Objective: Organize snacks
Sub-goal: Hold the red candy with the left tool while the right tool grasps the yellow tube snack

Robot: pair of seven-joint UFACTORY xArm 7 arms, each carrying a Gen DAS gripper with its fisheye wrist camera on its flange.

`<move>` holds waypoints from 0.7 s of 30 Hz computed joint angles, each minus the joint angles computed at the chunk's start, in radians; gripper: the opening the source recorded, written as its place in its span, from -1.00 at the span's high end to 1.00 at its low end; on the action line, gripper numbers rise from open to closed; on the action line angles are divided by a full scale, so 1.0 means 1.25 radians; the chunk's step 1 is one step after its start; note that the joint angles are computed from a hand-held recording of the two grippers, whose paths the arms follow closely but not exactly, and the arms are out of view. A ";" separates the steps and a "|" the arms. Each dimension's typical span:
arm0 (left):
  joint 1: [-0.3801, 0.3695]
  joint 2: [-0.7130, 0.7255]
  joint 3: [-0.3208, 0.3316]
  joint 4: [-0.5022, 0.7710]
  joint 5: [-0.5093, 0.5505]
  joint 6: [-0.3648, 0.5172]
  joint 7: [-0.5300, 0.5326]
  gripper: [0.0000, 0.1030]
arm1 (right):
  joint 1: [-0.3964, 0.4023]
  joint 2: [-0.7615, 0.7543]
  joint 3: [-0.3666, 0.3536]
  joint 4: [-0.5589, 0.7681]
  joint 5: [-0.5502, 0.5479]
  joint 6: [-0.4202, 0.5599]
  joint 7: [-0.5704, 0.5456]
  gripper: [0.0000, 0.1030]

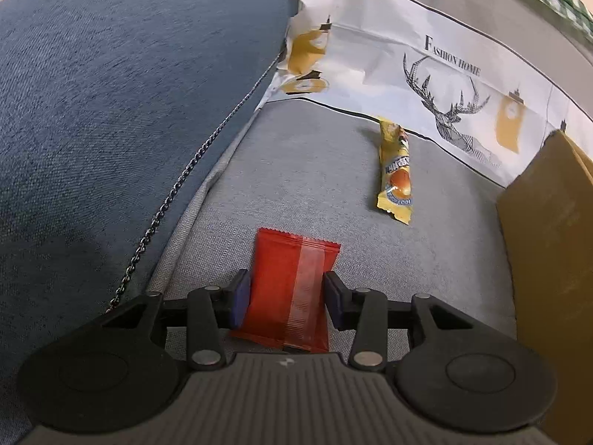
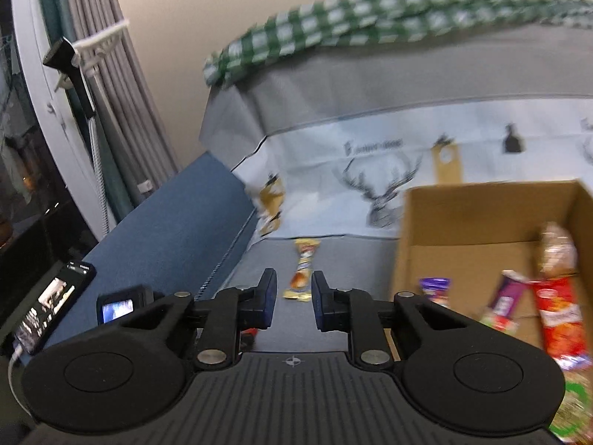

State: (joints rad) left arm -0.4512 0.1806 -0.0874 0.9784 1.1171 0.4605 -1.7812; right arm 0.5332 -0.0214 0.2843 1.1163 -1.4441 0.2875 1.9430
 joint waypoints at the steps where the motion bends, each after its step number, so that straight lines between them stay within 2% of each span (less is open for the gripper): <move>1: 0.000 -0.001 0.000 0.000 -0.001 0.000 0.000 0.08 | 0.000 0.040 0.000 0.043 0.050 -0.004 -0.056 0.52; 3: -0.001 -0.002 -0.001 -0.001 -0.005 0.002 0.000 0.08 | 0.018 0.117 -0.007 0.129 0.139 0.023 -0.161 0.21; 8: 0.007 -0.007 0.004 -0.011 0.004 -0.020 -0.018 0.08 | 0.061 0.303 -0.035 0.341 0.248 0.078 -0.318 -0.13; 13: 0.018 -0.013 0.005 -0.018 -0.009 -0.034 -0.027 0.08 | 0.071 0.496 -0.019 0.559 0.432 0.165 -0.530 -0.24; 21: 0.029 -0.018 0.010 -0.024 -0.021 -0.062 -0.027 0.08 | 0.120 0.764 -0.059 0.900 0.600 0.338 -0.742 -0.35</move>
